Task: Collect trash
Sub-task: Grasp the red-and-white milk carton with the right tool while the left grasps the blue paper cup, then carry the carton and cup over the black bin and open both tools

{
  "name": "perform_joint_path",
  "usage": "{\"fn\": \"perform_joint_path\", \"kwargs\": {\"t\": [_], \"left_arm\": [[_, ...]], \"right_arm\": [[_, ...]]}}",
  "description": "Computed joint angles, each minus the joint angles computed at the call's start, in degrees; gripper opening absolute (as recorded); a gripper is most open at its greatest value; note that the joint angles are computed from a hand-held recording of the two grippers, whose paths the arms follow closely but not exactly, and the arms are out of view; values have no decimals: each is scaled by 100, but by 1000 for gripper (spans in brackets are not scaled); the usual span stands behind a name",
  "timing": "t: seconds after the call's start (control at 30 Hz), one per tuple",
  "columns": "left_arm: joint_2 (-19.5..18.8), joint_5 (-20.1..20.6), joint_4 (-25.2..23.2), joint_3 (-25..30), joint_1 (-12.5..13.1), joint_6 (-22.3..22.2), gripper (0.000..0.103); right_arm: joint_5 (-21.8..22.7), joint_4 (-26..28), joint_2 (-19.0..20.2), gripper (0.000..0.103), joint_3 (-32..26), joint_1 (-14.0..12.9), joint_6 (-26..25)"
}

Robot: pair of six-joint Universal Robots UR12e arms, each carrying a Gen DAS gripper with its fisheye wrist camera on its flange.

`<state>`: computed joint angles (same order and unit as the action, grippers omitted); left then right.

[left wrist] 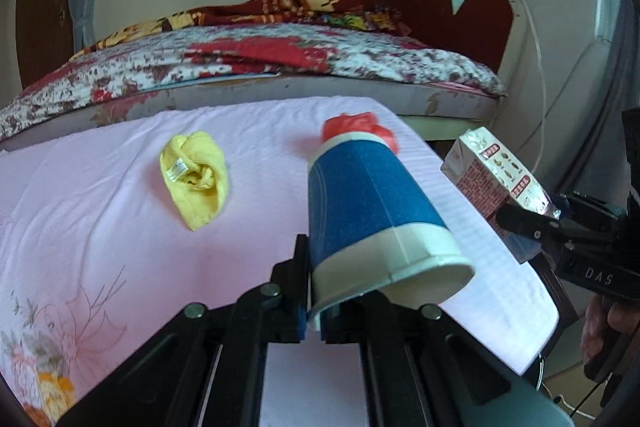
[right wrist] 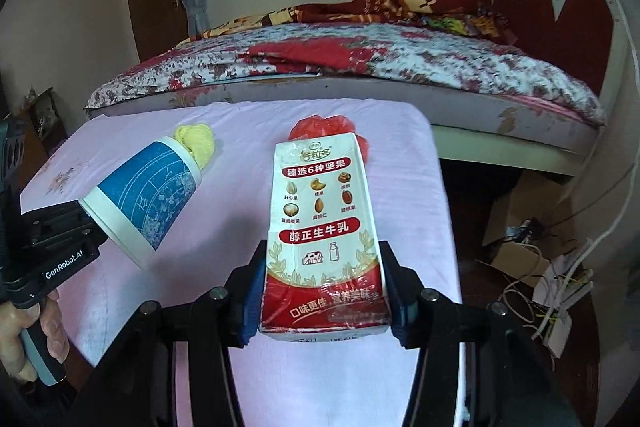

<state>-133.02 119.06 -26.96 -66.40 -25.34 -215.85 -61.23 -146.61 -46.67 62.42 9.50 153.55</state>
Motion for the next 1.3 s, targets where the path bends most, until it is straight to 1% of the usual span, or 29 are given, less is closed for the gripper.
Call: {"fn": "perform_joint_path", "kwargs": {"t": [0.2, 0.37, 0.53, 0.7, 0.9, 1.07, 1.3], "left_arm": [[-13, 12, 107, 59, -195, 50, 4], [-44, 62, 160, 150, -356, 145, 4], [-175, 109, 113, 401, -519, 370, 4], [-314, 7, 96, 637, -637, 493, 4], [-549, -207, -117, 1026, -750, 705, 4], [-755, -369, -334, 1370, -819, 876, 4], [-1087, -702, -708, 1911, -906, 1090, 4]], "right_arm": [[28, -388, -497, 53, 745, -208, -86], [144, -671, -874, 53, 1315, -439, -119], [263, -877, -1158, 53, 1740, -666, -141], [384, -966, -1371, 53, 2060, -879, -193], [533, -1153, -1487, 53, 2368, -1133, -157], [378, -1116, -1496, 53, 2491, -1299, 19], [194, -1073, -1503, 53, 2619, -1495, 109]]}}
